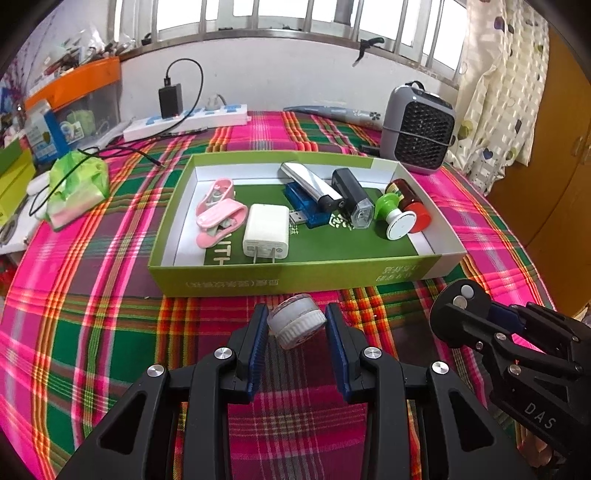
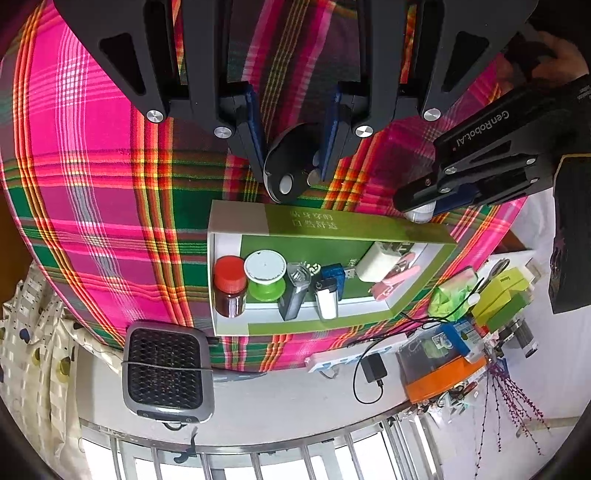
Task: Organize rigid objects
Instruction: 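Grasp the white round roll with the left gripper while the right holds the remote, then carry the white roll into the box while the right carries the black remote there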
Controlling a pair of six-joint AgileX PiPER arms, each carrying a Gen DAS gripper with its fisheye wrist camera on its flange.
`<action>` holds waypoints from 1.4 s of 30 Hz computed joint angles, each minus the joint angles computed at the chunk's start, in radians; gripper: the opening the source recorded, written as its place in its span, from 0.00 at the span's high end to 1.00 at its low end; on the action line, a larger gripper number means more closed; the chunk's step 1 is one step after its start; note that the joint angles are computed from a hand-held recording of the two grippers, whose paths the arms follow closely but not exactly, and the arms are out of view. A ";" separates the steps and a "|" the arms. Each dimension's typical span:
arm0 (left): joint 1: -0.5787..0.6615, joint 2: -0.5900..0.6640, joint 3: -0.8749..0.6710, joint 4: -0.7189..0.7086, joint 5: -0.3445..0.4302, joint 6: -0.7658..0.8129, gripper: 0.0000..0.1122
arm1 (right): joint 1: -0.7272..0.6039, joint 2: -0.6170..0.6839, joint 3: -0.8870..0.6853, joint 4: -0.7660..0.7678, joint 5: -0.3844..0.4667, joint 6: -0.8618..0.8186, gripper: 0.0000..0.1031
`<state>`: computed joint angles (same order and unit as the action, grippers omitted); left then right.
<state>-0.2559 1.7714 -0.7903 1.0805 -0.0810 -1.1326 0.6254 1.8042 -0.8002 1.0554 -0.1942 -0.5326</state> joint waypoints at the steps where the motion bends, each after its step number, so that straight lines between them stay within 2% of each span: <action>1: 0.002 -0.009 0.005 0.000 -0.003 0.001 0.73 | 0.002 -0.006 0.002 0.012 -0.003 -0.013 0.71; 16: 0.014 -0.097 0.031 -0.008 -0.012 0.030 0.73 | 0.022 -0.045 -0.028 0.210 -0.014 -0.232 0.71; 24: 0.028 -0.099 0.016 0.091 -0.022 -0.059 0.73 | 0.022 -0.044 -0.060 0.315 -0.013 -0.362 0.71; 28: 0.030 -0.098 0.004 0.086 -0.019 -0.046 0.73 | 0.019 -0.045 -0.077 0.370 -0.012 -0.430 0.71; 35: 0.053 -0.089 -0.027 0.213 -0.048 -0.149 0.73 | 0.007 -0.036 -0.117 0.453 -0.007 -0.539 0.71; 40: 0.073 -0.051 -0.083 0.459 -0.069 -0.392 0.73 | -0.020 -0.009 -0.159 0.525 0.022 -0.629 0.71; 42: 0.074 -0.036 -0.101 0.492 -0.064 -0.424 0.73 | -0.030 0.006 -0.179 0.593 0.031 -0.705 0.71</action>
<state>-0.1821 1.7350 -0.8917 1.5727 -0.1451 -1.5561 0.5950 1.8100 -0.9794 1.6482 -0.1629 -1.2374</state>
